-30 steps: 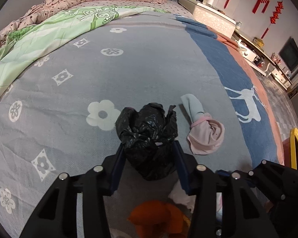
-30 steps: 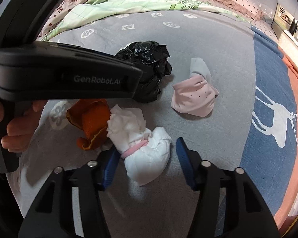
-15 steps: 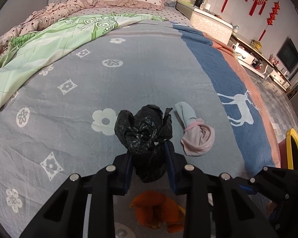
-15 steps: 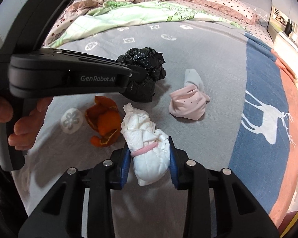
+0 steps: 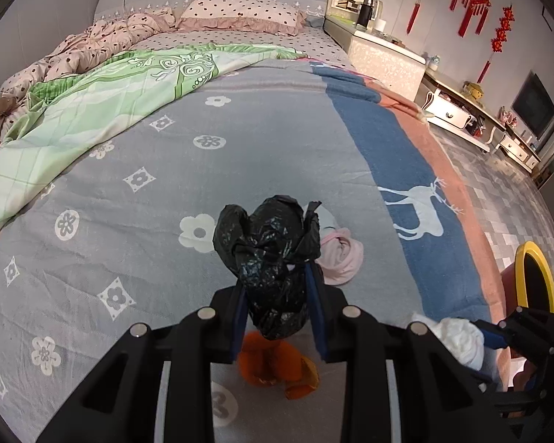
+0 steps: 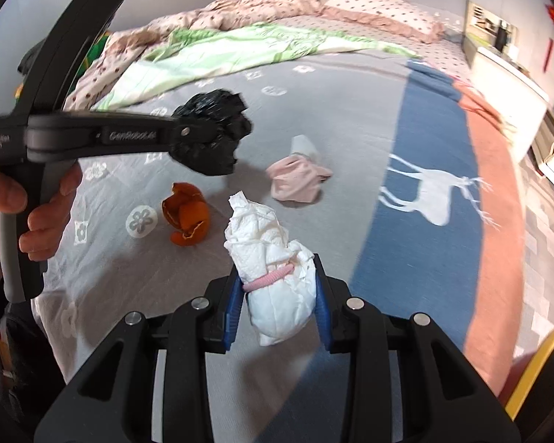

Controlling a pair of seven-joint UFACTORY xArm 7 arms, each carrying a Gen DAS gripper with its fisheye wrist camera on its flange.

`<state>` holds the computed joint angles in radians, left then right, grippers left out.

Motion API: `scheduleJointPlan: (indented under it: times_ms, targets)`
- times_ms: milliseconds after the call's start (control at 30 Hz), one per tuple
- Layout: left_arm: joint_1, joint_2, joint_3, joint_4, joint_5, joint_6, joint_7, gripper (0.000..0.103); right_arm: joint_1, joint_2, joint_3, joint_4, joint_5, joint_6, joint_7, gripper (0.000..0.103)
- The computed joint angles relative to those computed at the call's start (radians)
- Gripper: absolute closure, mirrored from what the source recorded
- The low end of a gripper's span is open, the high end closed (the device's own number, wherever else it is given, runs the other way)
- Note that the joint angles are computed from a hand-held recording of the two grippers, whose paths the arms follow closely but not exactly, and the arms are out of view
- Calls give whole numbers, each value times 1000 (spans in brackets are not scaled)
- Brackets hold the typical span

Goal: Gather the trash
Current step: 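Lift the black bag and white tissue and carry both over the yellow bin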

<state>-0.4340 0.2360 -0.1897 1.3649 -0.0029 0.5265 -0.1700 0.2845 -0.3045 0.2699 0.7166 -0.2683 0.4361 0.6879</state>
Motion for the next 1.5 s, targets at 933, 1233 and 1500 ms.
scheduleJointPlan:
  times_ms: [933, 1233, 1500]
  targets:
    - [-112, -118, -60, 58, 106, 50, -143, 76, -168, -667, -35, -186, 105, 209, 84, 71]
    - [-191, -79, -86, 165, 119, 73, -153, 76, -245, -872, -86, -201, 122, 308, 27, 71]
    - [-269, -26, -97, 276, 136, 99, -156, 76, -320, -1027, -138, -186, 128, 420, -46, 71]
